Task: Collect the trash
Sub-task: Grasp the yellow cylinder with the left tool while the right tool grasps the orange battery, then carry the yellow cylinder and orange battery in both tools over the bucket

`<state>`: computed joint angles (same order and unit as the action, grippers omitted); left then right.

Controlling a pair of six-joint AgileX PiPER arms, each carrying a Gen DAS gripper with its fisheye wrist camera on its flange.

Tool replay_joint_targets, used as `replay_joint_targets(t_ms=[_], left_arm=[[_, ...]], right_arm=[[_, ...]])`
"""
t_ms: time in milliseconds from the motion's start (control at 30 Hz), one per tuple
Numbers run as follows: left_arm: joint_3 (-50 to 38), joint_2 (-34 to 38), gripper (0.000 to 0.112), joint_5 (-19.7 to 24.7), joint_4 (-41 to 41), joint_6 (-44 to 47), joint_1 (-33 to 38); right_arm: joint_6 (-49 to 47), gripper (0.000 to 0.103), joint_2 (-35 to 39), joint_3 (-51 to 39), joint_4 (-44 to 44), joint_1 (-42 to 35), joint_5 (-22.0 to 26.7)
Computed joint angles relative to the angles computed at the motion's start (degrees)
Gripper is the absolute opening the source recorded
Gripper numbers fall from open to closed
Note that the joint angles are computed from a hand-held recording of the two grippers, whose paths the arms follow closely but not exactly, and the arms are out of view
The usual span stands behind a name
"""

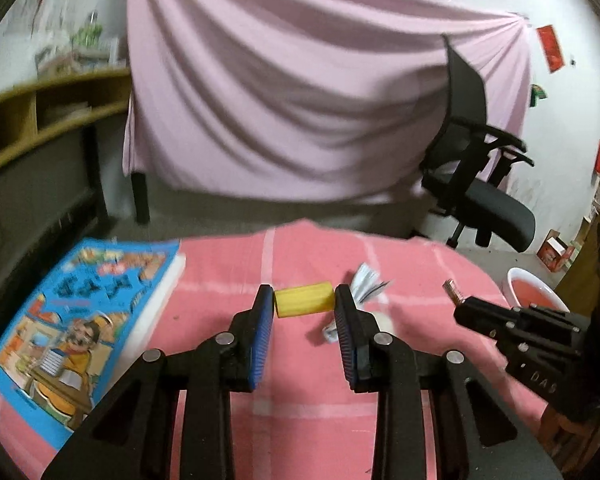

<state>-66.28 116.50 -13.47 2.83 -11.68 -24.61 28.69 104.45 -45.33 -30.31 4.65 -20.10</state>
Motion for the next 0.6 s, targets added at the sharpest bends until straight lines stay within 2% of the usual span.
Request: replay_joint_targets(t_ms=[67, 133, 367, 500, 600], left_arm=[[2.6, -1.1, 0.026, -4.1, -7.8, 8.5, -1.5], [5.1, -1.9, 0.026, -8.0, -11.0, 12.1, -2.5], [12.8, -5.1, 0.026, -19.9, -18.2, 20.3, -6.5], [15.7, -7.1, 0.026, -25.3, -21.4, 23.1, -9.4], [17.4, -8.7, 0.026, -27.6, -21.7, 23.2, -10.8]], right_arm=[[-6.4, 0.008, -1.8, 3.8, 6.8, -0.6, -5.6], [-9.2, 0.008, -2.5, 6.1, 9.6, -1.0, -10.3], [-17.8, 0.008, -5.6, 15.4, 19.0, -1.1, -27.5], [-20.6, 0.008, -7.1, 19.4, 22.6, -0.6, -34.6], [-20.6, 0.008, -8.5, 22.2, 23.0, -1.5, -39.1]])
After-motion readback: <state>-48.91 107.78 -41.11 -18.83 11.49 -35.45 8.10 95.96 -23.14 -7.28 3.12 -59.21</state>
